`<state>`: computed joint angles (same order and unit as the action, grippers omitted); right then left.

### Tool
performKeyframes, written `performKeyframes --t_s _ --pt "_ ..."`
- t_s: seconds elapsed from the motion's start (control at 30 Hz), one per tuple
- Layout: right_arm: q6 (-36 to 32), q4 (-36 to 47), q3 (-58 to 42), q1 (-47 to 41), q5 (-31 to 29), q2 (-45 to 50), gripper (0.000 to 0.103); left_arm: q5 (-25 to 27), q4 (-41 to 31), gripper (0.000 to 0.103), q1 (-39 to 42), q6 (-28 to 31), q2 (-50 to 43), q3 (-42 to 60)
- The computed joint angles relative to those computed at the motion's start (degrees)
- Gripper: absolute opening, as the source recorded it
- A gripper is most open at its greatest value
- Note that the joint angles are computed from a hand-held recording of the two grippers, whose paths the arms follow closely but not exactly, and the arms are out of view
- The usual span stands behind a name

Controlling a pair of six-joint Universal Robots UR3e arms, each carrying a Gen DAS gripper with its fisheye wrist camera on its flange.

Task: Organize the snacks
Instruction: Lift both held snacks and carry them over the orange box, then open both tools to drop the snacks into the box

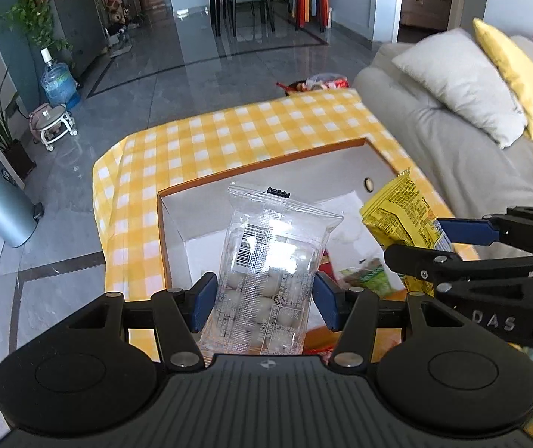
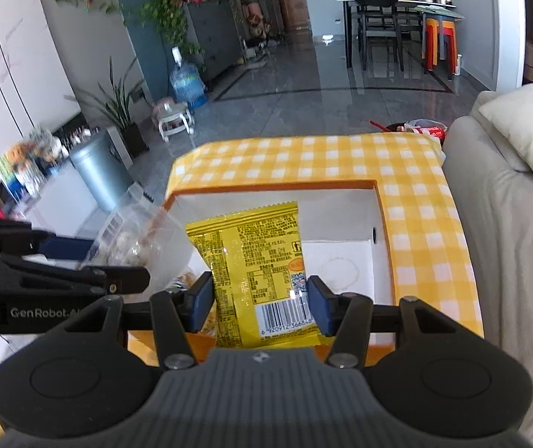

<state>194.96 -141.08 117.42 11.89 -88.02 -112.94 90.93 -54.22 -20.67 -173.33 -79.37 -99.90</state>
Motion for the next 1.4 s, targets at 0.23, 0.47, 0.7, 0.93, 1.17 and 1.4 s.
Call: performKeyframes --t_s 0.23,0.47,0.7,0.93,1.17,1.4 --pt "-4.7 -3.7 -4.8 2.6 -4.7 13.8 0.051 2.6 2.2 0.064 0.1 4.5 -9.3 2.8" --pt "-7.6 -5.0 -10.1 2.3 -5.1 24.3 0.051 3.9 3.4 0.064 1.6 8.0 -16.5 6.4" --pt "-8.4 -3.9 -15.4 1.1 -3.4 32.0 0.051 2.0 4.8 0.064 3.0 13.4 -21.6 9.1" --pt "-9.1 -1.0 -19.2 -0.6 -2.3 36.9 0.051 0.9 3.2 0.064 3.7 15.4 -26.0 12.6" --pt "-10.1 3.0 -23.1 -2.2 -0.6 40.8 0.052 0.7 -2.0 0.064 3.7 17.2 -29.5 17.0" --pt "-13.3 8.8 -27.1 -2.7 0.9 42.5 0.054 0.5 -6.5 0.070 3.7 17.1 -31.4 20.7"
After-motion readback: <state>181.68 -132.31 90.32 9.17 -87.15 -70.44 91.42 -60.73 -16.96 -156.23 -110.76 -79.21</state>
